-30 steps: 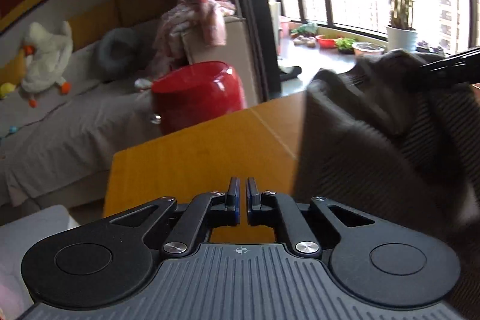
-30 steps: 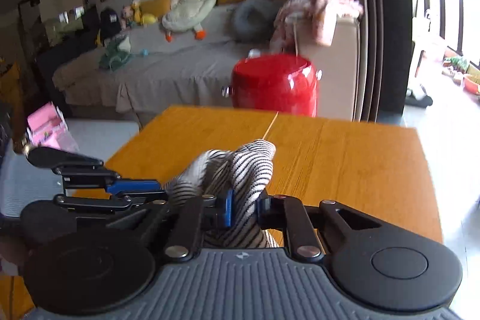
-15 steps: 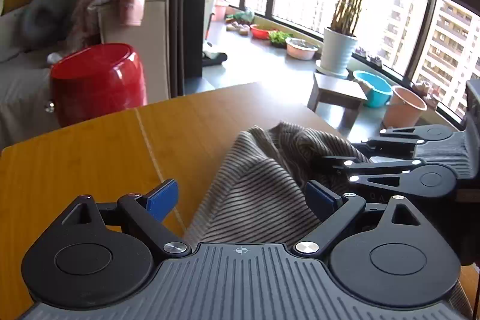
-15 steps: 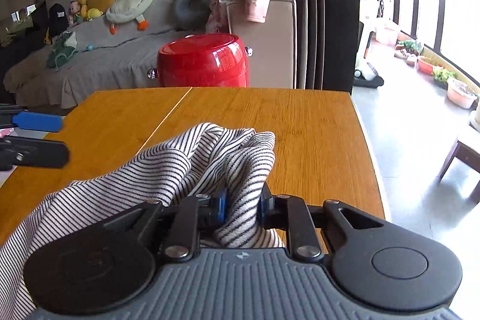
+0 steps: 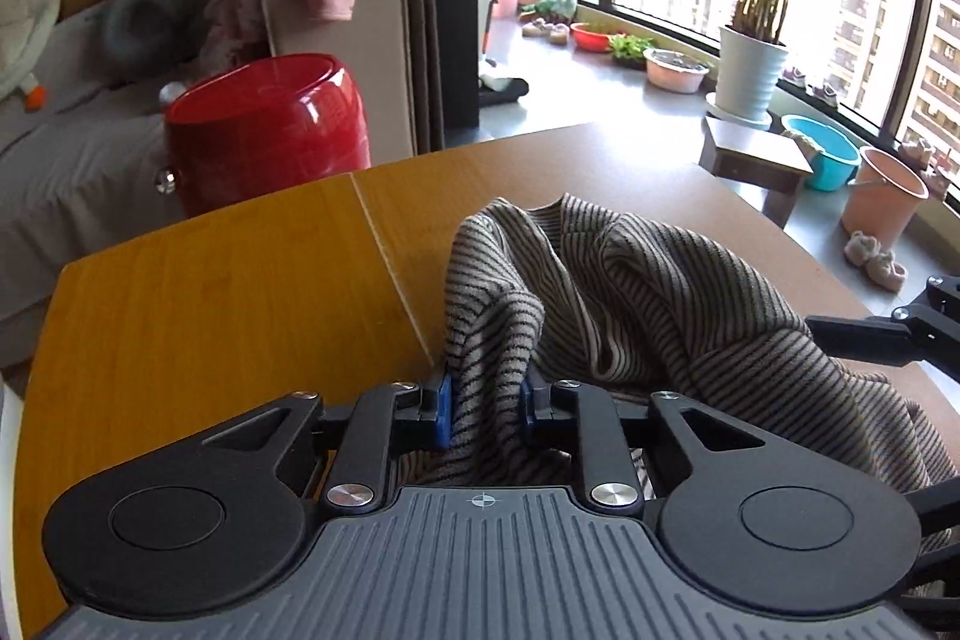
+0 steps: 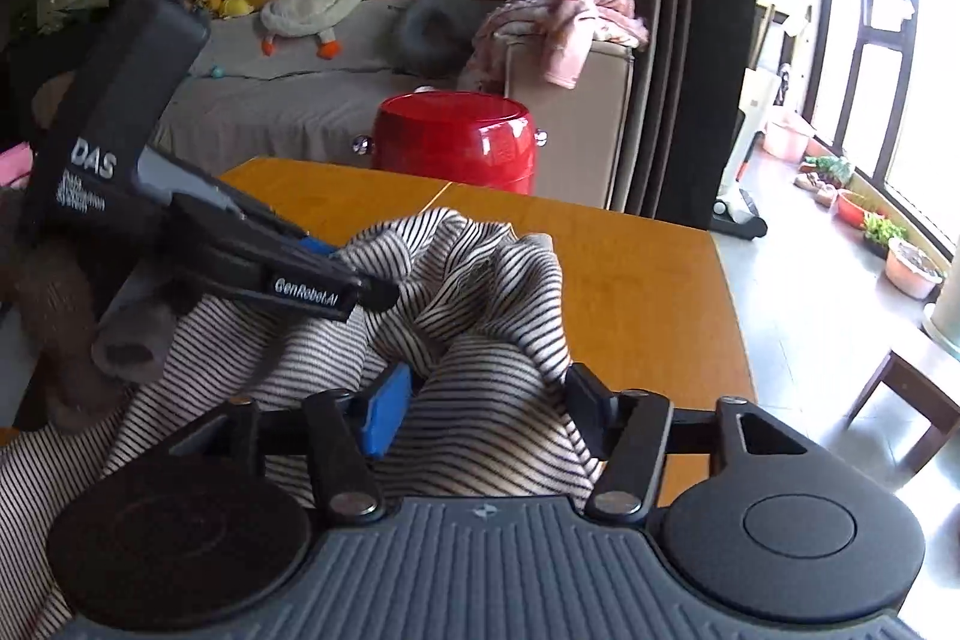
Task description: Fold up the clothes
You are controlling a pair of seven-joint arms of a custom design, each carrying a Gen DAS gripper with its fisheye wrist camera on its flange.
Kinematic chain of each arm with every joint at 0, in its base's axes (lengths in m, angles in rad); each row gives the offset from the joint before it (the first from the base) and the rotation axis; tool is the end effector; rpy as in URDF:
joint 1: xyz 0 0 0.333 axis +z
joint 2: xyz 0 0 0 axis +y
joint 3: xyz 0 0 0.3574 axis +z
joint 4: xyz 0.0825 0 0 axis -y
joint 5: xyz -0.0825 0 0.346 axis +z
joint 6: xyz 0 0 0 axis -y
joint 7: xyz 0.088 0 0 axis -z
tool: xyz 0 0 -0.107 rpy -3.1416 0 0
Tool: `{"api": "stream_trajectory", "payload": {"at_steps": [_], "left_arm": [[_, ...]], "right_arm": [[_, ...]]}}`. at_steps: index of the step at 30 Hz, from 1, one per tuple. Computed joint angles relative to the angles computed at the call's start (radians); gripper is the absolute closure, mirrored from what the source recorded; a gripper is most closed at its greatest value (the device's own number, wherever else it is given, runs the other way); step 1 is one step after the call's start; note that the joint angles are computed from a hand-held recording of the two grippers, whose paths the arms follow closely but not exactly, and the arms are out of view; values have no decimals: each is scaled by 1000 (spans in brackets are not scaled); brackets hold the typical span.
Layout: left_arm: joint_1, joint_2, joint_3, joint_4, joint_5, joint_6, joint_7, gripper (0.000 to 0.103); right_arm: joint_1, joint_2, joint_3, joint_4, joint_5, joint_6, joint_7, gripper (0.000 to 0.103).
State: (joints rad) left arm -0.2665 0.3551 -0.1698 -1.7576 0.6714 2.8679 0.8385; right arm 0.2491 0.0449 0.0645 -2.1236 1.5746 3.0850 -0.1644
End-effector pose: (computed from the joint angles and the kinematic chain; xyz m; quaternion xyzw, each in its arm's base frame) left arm 0.6009 -0.2995 0.5086 -0.5634 0.7240 -0.3144 0.2440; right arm 0.5230 0.0831 0.4965 -0.7605 0.4498 -0.2844 0.3720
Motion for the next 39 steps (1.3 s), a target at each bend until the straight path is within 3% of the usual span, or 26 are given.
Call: {"api": "stream_trajectory", "payload": {"at_steps": [1, 4, 5, 8, 11, 13, 15, 17, 19, 21, 22, 23, 24, 25, 26, 27, 29, 32, 35, 36, 38, 39], "left_arm": [[10, -22, 3, -24, -3, 10, -5, 82], [41, -89, 9, -94, -8, 52, -20, 85], [58, -111, 5, -117, -20, 74, -19, 85], [92, -149, 22, -157, -21, 125, -42, 85], [88, -137, 81, -138, 53, 98, -141, 87], [97, -117, 103, -122, 86, 65, -195, 90], [105, -99, 118, -111, 126, 41, -235, 90], [124, -95, 121, -120, 149, 58, -256, 88], [189, -99, 75, -150, 66, 122, -199, 82], [276, -100, -19, -169, -87, 158, -66, 75], [310, -100, -63, -174, -156, 156, -1, 67], [340, -100, -103, -178, -225, 153, 64, 60], [338, -104, -109, -181, -249, 144, 86, 58], [328, -111, -106, -190, -264, 151, 101, 50], [322, -118, -107, -201, -279, 165, 117, 43], [300, -126, -92, -211, -271, 174, 115, 40], [230, -140, -31, -223, -203, 183, 75, 35], [99, -150, 94, -207, 25, 134, -61, 37], [43, -181, 147, -209, 269, 101, -228, 49], [34, -198, 157, -215, 353, 99, -292, 49], [30, -236, 155, -231, 493, 112, -384, 49], [41, -252, 136, -247, 500, 147, -364, 49]], "right_arm": [[10, 17, 10, 15, 53, 23, -77, 43], [10, 28, 5, 22, -8, -5, -31, 82], [2, 20, 1, 26, -20, -28, -10, 88], [-29, -13, -22, 50, -46, -115, 77, 90], [-75, -6, -54, 108, -120, -227, 262, 90], [-89, 52, -59, 155, -207, -213, 391, 92], [-94, 123, -61, 194, -331, -161, 529, 99], [-78, 196, -81, 205, -485, -73, 666, 99], [-60, 237, -116, 198, -593, -30, 785, 99], [-111, 235, -64, 193, -553, -7, 749, 98], [-154, 224, -12, 190, -500, 2, 682, 97], [-201, 197, 45, 183, -432, -22, 594, 96], [-227, 164, 73, 172, -370, -72, 518, 93], [-235, 131, 78, 160, -320, -128, 456, 79], [-234, 99, 77, 144, -291, -187, 411, 59], [-226, 71, 75, 122, -264, -228, 360, 52], [-190, 37, 74, 79, -229, -255, 250, 50], [-117, 23, 79, 34, -218, -242, 98, 52], [-31, 70, 73, 17, -305, -77, 102, 58], [-27, 70, 67, 12, -299, -58, 111, 58], [-19, 53, 17, -15, -417, -60, 321, 76], [-25, 42, -2, -28, -464, -71, 408, 79]]}}
